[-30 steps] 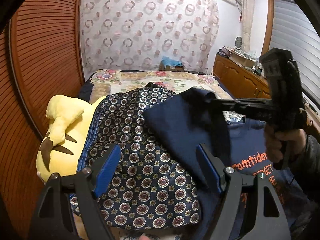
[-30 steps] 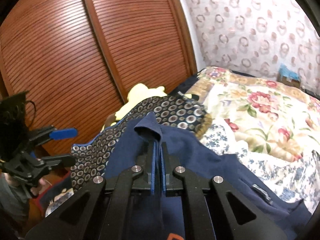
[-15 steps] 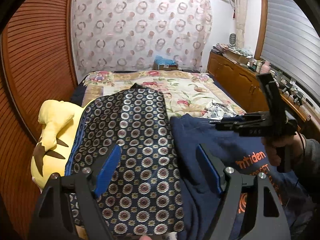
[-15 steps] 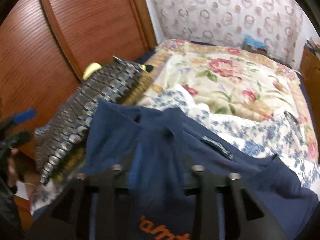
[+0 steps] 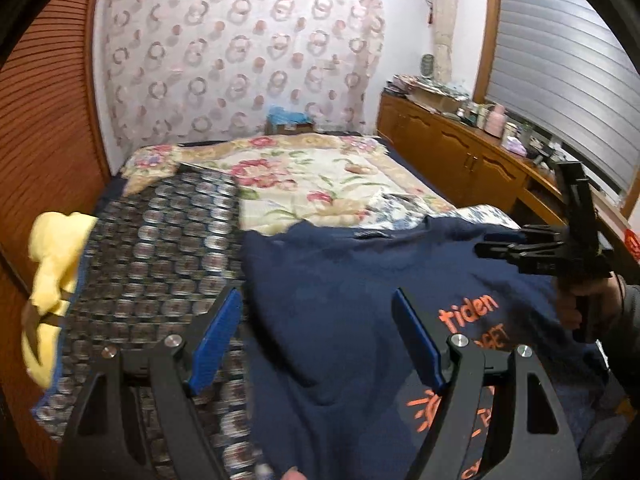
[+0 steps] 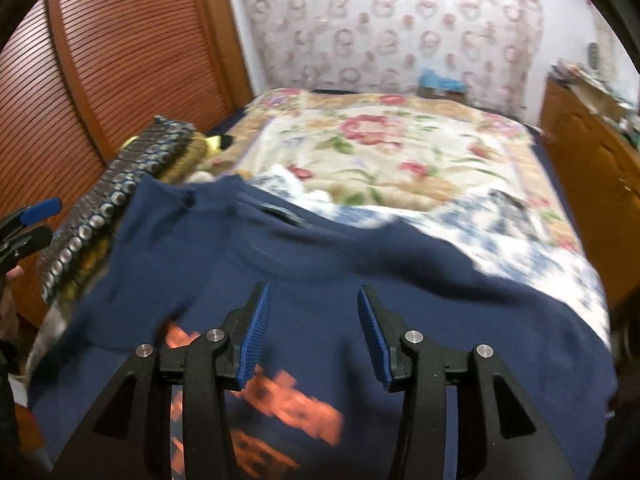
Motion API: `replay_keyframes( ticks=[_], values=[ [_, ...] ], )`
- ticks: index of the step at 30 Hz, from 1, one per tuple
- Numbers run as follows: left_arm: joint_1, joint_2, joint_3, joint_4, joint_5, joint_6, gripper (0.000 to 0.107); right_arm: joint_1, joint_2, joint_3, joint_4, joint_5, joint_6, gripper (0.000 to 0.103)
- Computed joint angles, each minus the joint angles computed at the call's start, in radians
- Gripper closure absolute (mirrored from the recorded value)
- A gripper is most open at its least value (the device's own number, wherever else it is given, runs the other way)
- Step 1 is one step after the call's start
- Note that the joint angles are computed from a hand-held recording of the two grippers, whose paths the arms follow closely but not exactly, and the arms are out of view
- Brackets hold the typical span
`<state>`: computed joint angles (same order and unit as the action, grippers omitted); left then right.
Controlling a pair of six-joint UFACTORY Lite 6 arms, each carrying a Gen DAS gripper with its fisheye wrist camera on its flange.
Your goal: Fold small clothes
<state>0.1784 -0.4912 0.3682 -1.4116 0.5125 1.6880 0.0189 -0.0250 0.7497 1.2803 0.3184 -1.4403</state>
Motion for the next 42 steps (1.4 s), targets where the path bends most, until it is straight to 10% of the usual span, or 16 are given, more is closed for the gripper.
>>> replay_keyframes(
  ticks=[16, 29, 42],
  values=[
    [-0.483, 0.431, 0.108, -0.811, -0.213, 0.677, 0.03, -0.756, -0.226, -0.232, -0.017, 0.191, -0.346, 0.054],
    [-0.536, 0.494, 0.126, -0.91, -0.263, 0.777, 0.029, -0.997, -0.046, -0.192, 0.022, 0.177, -0.563, 0.053],
    [-0.595, 0.525, 0.156, -0.986, -0.318, 0.867, 0.006, -1.096, 0.023, -0.136, -0.084, 0.246, -0.521, 0.053]
  ],
)
